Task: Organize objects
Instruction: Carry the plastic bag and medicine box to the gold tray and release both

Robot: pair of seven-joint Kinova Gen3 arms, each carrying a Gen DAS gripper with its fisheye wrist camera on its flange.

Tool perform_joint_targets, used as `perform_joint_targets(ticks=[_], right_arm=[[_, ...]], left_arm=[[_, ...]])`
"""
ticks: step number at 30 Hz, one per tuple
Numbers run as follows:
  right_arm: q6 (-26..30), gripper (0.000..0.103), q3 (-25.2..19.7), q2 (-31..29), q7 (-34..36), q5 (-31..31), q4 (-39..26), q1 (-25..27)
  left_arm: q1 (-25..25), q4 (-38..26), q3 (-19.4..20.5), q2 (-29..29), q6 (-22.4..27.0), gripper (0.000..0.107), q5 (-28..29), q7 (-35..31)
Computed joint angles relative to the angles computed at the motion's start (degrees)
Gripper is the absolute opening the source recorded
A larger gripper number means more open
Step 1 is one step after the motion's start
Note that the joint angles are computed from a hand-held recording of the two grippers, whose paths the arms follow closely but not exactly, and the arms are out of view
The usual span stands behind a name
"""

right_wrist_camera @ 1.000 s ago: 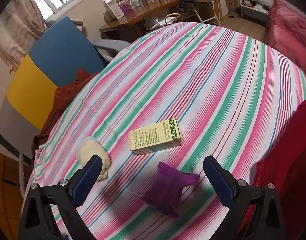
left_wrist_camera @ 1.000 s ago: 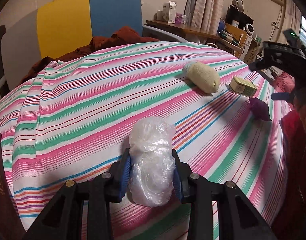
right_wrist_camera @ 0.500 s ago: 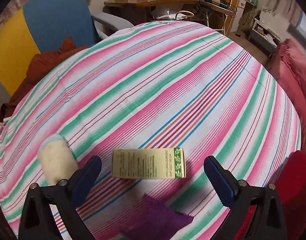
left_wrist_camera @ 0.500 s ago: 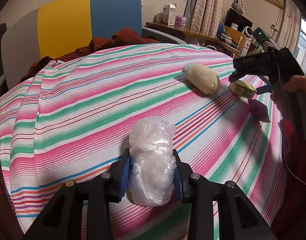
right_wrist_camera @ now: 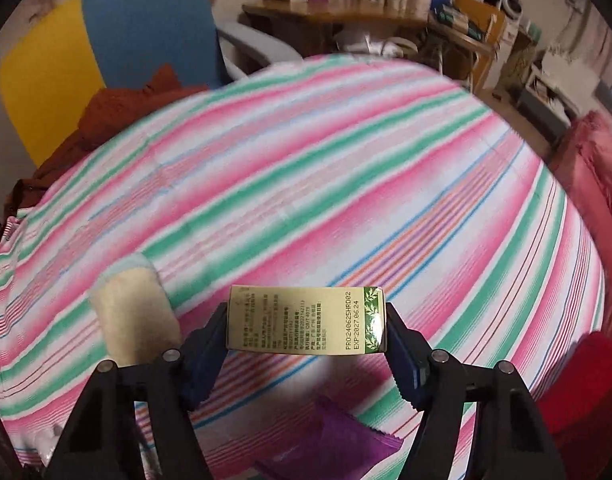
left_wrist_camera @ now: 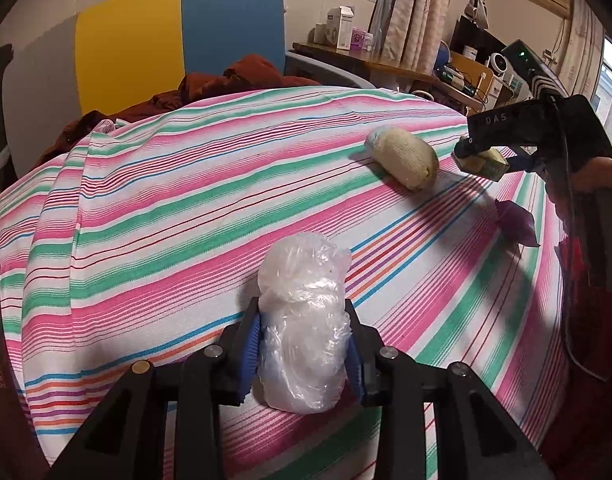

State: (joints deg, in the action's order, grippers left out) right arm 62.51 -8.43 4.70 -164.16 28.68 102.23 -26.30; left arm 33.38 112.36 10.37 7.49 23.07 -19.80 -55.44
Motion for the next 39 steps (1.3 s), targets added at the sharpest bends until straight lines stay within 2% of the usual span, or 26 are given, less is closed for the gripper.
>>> perform_joint_targets(ticks=[2,4,7,13,22,27,34,39], right_arm=[[-1.0,0.072,-0.1,-0.1,-1.1,0.6,-0.1,-0.6],[-1.8,0.072,-0.4,-1.0,-1.1,1.2,0.9,-0.4],[-3.4,0.072,-0.8,-0.9,-1.3,2.1,0.6,-0.4],[-6.4,0.072,-2.5,-2.8,-3.3,4.6,2.5,-1.7],[-9.6,0.072,-4.4,-3.1,-1.4,8.3,2.5,-4.0],[-10.6,0.072,-5.2,-2.7,0.4,8.8,1.8,-5.8],[-12.3,0.072,-6.5,-2.6,2.1,7.4,-0.4,-8.6],[-12.9,0.072,-7.7,-0.2,2.6,7.9,-4.1,-12.8]], left_arm=[[1.6,-0.7,-0.8,-0.2,2.0,0.035,-1.5,1.7],[0.4,-0.8,0.6,-1.0,3.2,0.035,-1.0,1.9],[1.6,-0.6,0.7,-3.5,4.9,0.035,-4.9,6.2],[-0.4,-0.3,5.3,-9.5,9.1,0.035,-11.1,13.6],[-7.5,0.9,11.1,-17.7,14.9,0.035,-10.7,15.9],[-11.6,2.4,12.8,-22.5,17.1,0.035,-9.0,15.1],[-16.9,5.6,11.7,-29.4,18.0,0.035,-4.4,11.7],[-20.9,8.1,10.3,-33.5,18.4,0.035,-1.1,8.7]])
